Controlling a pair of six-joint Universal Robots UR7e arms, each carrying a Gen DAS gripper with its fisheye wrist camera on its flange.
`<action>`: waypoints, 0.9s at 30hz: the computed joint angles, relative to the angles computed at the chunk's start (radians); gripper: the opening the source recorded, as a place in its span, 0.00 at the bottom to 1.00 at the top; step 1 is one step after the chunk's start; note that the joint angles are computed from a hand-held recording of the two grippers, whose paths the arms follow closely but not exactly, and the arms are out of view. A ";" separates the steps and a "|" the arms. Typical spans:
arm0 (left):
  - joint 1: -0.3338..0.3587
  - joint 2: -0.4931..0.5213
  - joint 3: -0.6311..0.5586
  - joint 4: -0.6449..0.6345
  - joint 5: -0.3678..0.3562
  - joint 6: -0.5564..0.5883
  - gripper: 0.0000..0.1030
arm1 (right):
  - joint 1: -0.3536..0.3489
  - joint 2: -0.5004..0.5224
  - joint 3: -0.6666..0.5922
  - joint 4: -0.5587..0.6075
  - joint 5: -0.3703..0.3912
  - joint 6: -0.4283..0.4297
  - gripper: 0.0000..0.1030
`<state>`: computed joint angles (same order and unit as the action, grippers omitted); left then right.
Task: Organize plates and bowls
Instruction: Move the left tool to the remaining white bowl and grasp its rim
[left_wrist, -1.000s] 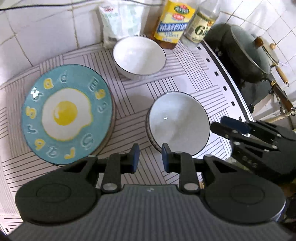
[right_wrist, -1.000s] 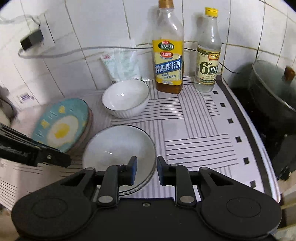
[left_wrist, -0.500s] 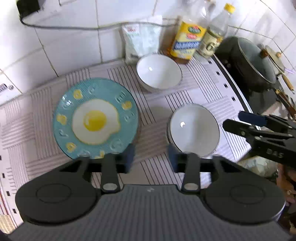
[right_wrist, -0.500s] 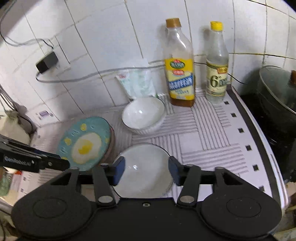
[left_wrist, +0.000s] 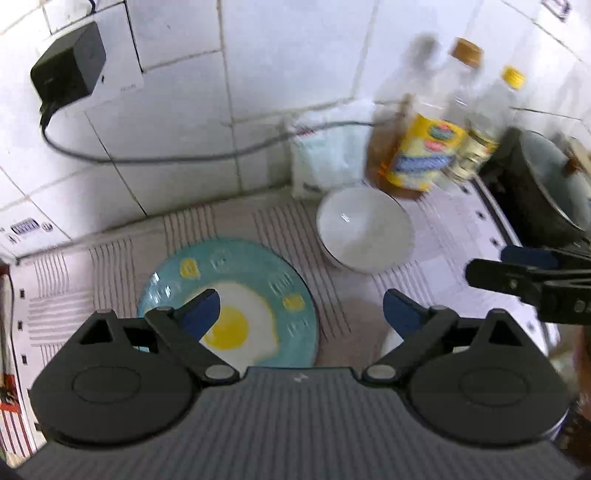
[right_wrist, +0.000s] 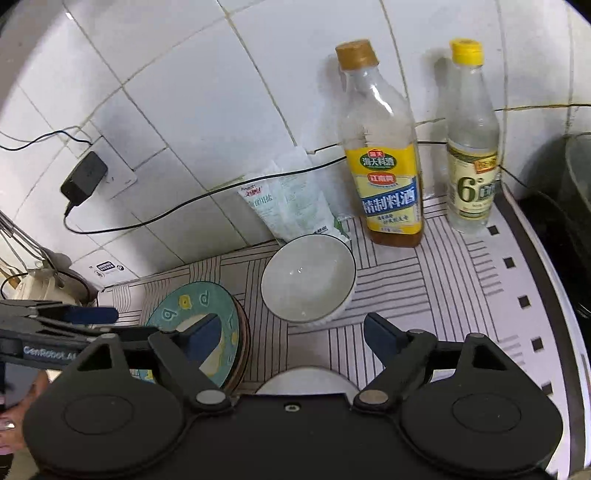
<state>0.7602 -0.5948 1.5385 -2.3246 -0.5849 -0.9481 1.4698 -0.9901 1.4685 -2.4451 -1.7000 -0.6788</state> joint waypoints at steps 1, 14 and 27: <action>0.010 0.010 -0.015 0.009 0.007 -0.002 0.93 | -0.004 0.018 -0.018 -0.003 0.006 0.006 0.85; 0.132 0.202 -0.229 -0.160 -0.009 0.181 0.93 | -0.059 0.283 -0.363 0.220 -0.008 0.142 0.67; 0.177 0.272 -0.336 -0.142 -0.082 0.163 0.64 | -0.058 0.352 -0.450 0.229 -0.071 0.085 0.17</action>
<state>0.9376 -0.3224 1.2029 -2.4669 -0.6673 -0.7855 1.4113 -0.6377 1.0184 -2.2160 -1.7714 -0.5941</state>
